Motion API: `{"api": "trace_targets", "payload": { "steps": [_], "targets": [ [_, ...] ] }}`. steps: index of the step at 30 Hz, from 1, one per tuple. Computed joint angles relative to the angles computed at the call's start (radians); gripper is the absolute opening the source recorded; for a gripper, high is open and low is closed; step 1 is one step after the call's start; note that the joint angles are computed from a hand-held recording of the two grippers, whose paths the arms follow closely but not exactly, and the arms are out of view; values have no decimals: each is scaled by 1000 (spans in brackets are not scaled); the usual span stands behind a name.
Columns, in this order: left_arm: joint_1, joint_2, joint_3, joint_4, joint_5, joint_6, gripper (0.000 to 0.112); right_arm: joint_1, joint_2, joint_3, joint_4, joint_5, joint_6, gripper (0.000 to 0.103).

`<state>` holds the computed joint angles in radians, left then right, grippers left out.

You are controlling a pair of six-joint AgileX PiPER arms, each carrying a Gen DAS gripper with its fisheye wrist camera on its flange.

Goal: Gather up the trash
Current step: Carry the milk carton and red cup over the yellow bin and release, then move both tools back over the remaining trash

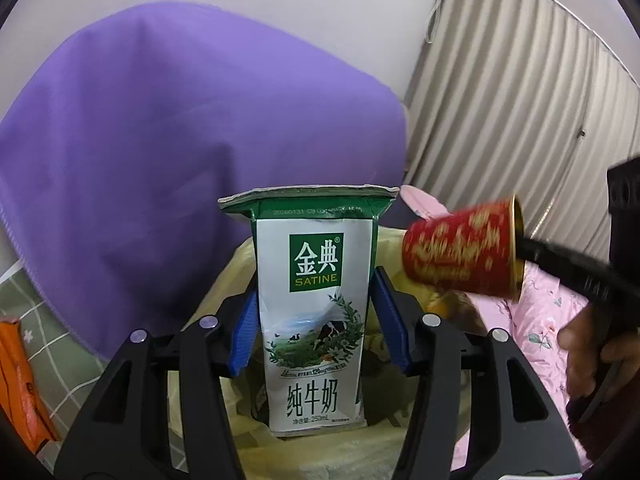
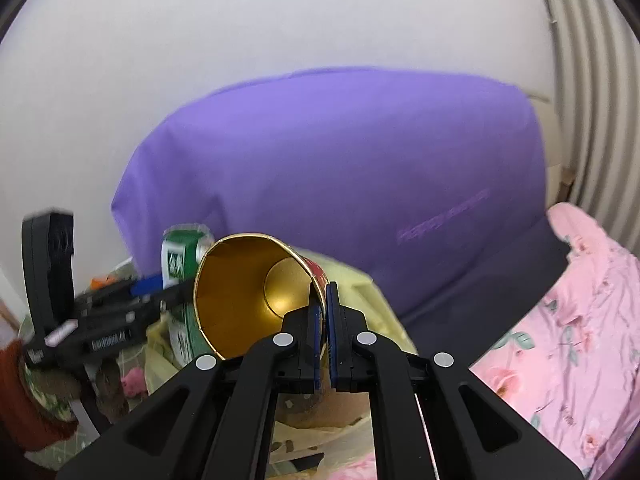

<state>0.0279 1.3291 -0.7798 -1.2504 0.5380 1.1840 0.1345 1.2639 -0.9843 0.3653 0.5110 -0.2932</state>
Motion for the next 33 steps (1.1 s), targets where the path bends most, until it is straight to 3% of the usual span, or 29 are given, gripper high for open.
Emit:
{"api": "trace_targets", "payload": {
  "steps": [6, 11, 16, 18, 20, 21, 22, 27, 29, 33],
  "targets": [
    [13, 14, -59, 95, 55, -121, 50, 95, 30, 46, -97, -28, 119, 5],
    [63, 96, -149, 139, 181, -163, 51, 102, 35, 67, -95, -25, 105, 6],
    [135, 91, -176, 133, 269, -182, 62, 162, 45, 68, -302, -22, 303, 7],
    [160, 80, -173, 131, 269, -178, 62, 171, 39, 70, -315, -12, 318, 9],
    [172, 49, -147, 132, 262, -188, 63, 189, 32, 67, -348, 4, 348, 25],
    [175, 37, -136, 130, 258, -194, 63, 189, 26, 67, -337, 9, 335, 43],
    [197, 23, -122, 124, 268, -190, 63, 192, 15, 69, -327, 10, 324, 47],
    [268, -46, -46, 123, 268, -166, 63, 216, -22, 71, -379, 24, 390, 47],
    [240, -92, -8, 149, 213, -208, 63, 240, -31, 76, -433, 19, 459, 47],
    [321, -175, 43, 197, 228, -214, 63, 303, -30, 81, -575, -4, 644, 47]
  ]
}}
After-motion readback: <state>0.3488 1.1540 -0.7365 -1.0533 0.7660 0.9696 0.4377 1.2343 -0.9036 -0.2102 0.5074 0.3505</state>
